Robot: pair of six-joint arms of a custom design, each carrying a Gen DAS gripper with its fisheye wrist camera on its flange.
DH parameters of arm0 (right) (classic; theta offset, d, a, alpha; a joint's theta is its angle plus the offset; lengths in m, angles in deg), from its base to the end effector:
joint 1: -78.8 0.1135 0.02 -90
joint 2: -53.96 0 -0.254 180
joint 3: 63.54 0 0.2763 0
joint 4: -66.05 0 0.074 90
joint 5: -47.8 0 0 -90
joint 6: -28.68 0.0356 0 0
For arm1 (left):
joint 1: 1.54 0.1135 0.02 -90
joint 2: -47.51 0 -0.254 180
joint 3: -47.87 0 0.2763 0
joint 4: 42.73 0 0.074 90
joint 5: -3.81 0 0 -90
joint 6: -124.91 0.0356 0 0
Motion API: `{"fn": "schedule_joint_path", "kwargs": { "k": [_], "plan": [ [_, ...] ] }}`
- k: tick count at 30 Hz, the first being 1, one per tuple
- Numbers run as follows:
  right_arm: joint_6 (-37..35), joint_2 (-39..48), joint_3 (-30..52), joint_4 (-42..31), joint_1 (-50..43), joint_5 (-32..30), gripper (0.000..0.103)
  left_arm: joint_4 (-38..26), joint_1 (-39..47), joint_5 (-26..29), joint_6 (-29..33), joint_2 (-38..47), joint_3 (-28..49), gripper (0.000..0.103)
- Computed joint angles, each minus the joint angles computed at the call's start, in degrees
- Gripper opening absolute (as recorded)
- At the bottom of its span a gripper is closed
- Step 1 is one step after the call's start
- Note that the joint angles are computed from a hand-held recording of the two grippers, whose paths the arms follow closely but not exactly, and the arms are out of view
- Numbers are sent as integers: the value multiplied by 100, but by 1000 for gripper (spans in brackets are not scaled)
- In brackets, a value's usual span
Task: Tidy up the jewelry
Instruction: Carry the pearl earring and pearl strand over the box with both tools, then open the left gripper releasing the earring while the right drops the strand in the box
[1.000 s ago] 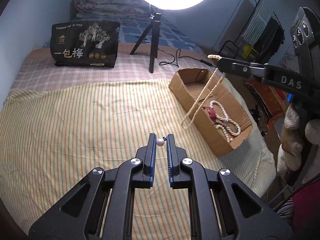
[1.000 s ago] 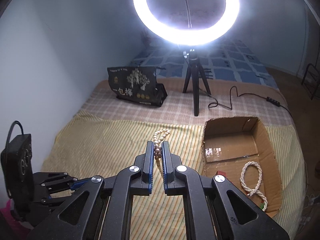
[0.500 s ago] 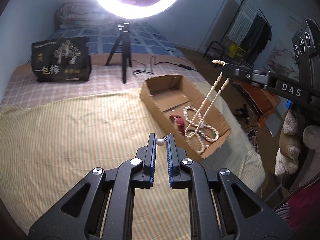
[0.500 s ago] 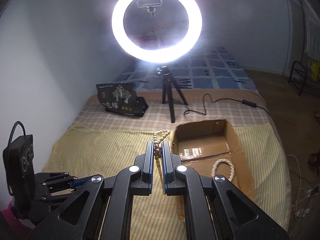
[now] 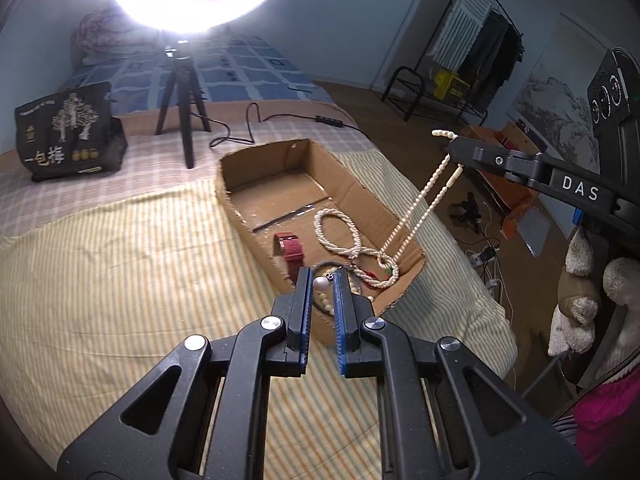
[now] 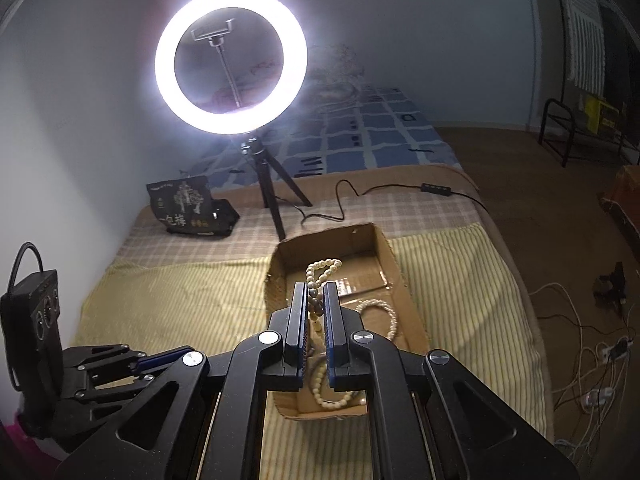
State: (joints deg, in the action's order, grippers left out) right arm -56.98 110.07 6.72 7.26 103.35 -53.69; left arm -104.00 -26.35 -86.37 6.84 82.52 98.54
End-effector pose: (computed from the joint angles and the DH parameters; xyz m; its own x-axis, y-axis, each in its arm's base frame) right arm 0.2006 0.0994 0.3154 -0.6779 -0.2281 -0.6989 -0.4862 0.8522 0.1934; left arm 0.1404 -0.0648 0.2555 -0.7689 -0.1630 -0.6183 0.0633 0.9428 -0.3272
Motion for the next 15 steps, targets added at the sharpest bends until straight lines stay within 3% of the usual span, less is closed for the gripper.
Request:
{"fn": "schedule_joint_path", "kwargs": {
  "k": [15],
  "plan": [
    [-451, 131, -333, 13, -784, -436, 6, 861, -791, -541, -270, 1134, 112, 8]
  ]
}}
